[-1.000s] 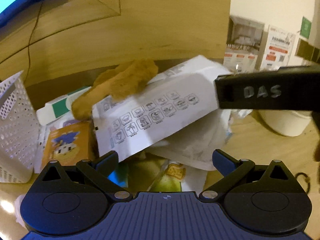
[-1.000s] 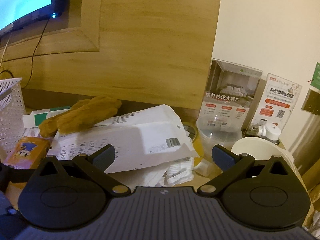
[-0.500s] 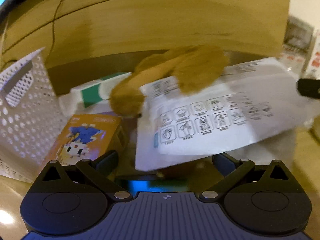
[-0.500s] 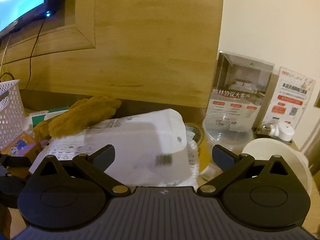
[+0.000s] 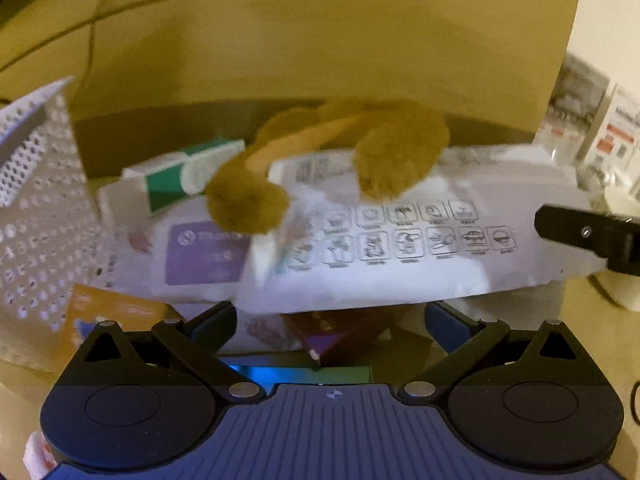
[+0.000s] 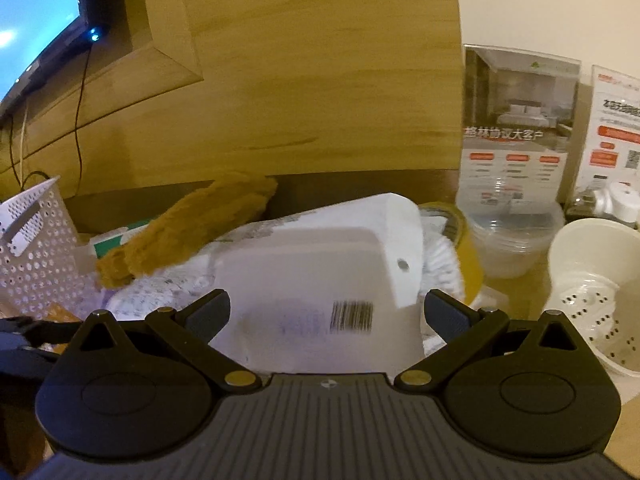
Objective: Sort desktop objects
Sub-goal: 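Lower the left tool onto the white printed bag and close on it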
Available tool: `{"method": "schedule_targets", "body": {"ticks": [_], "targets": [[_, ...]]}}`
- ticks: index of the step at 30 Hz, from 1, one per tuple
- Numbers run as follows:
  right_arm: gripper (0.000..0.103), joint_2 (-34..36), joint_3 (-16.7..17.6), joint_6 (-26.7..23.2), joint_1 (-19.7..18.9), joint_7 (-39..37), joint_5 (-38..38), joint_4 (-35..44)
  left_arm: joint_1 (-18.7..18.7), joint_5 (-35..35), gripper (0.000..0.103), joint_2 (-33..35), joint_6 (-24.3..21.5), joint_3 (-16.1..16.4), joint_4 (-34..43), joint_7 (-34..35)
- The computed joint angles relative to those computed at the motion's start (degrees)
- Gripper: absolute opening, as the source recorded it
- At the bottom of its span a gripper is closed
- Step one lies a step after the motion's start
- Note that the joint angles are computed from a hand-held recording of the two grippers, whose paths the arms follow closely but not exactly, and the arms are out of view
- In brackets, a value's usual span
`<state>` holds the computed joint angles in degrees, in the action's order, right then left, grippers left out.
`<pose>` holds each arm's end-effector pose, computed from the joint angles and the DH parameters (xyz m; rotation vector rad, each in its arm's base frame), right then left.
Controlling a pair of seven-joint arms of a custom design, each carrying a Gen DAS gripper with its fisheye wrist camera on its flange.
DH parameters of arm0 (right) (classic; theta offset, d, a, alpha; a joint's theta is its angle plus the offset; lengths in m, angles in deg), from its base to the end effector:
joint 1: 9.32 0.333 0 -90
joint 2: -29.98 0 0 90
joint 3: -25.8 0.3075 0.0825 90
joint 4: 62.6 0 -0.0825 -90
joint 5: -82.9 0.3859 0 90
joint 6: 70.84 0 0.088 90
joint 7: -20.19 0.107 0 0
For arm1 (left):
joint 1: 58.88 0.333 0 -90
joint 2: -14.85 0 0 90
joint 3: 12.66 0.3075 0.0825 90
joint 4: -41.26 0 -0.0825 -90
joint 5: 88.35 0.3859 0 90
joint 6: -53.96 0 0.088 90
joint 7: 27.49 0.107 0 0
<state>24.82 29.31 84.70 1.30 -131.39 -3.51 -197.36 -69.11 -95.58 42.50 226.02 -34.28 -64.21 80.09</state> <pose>0.4848 0.1590 0.3804 -1.1972 2.0450 -0.8769 0.6054 -0.3288 0.3535 -1.2179 2.4268 -0.9705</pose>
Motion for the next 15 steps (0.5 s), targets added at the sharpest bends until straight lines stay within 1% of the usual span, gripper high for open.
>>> {"method": "schedule_targets", "body": {"ticks": [1, 3, 5, 6, 7, 10, 11, 12, 13, 14, 15], "targets": [[0.103, 0.3, 0.0, 0.2, 0.0, -0.5, 0.2, 0.3, 0.0, 0.0, 0.103, -0.1, -1.0, 0.0, 0.2, -0.1], [0.103, 0.4, 0.1, -0.1, 0.1, -0.5, -0.1, 0.4, 2.3, -1.9, 0.103, -1.0, -1.3, -2.4, -0.8, 1.5], [0.103, 0.3, -0.1, 0.2, 0.1, 0.8, -0.6, 0.2, 8.6, -6.9, 0.103, -2.4, -0.3, -8.6, -3.4, 7.0], [0.103, 0.3, -0.2, 0.4, 0.0, 1.8, -0.9, 0.1, 10.7, -8.9, 0.103, -3.2, 0.8, -10.6, -4.7, 9.3], [0.103, 0.2, -0.2, 0.4, 0.0, 2.2, -0.7, -0.1, 11.2, -9.7, 0.103, -4.2, 0.9, -10.7, -5.6, 10.3], [0.103, 0.2, -0.2, 0.2, 0.0, 2.9, 0.2, -0.6, 10.5, -11.7, 0.103, -5.9, 0.4, -9.0, -6.0, 12.3], [0.103, 0.1, -0.2, 0.4, -0.1, 3.7, 0.2, -0.7, 8.3, -10.2, 0.103, -4.8, -0.5, -6.8, -3.7, 10.6], [0.103, 0.2, -0.4, 1.5, -0.2, 5.0, -0.7, -0.8, 7.4, -9.7, 0.103, -4.0, -1.8, -5.6, -2.1, 10.5], [0.103, 0.3, -0.5, 2.2, -0.3, 5.6, -0.9, -0.8, 5.4, -8.6, 0.103, -3.3, -3.0, -3.3, -0.5, 9.0], [0.103, 0.5, -0.4, 2.1, -0.3, 5.1, -0.3, -0.7, 4.5, -8.1, 0.103, -2.4, -4.3, -2.3, 1.0, 8.4], [0.103, 0.6, -0.3, 1.6, -0.2, 4.8, 0.0, -0.6, 4.7, -8.7, 0.103, -1.3, -5.5, -2.8, 2.4, 8.9]]}}
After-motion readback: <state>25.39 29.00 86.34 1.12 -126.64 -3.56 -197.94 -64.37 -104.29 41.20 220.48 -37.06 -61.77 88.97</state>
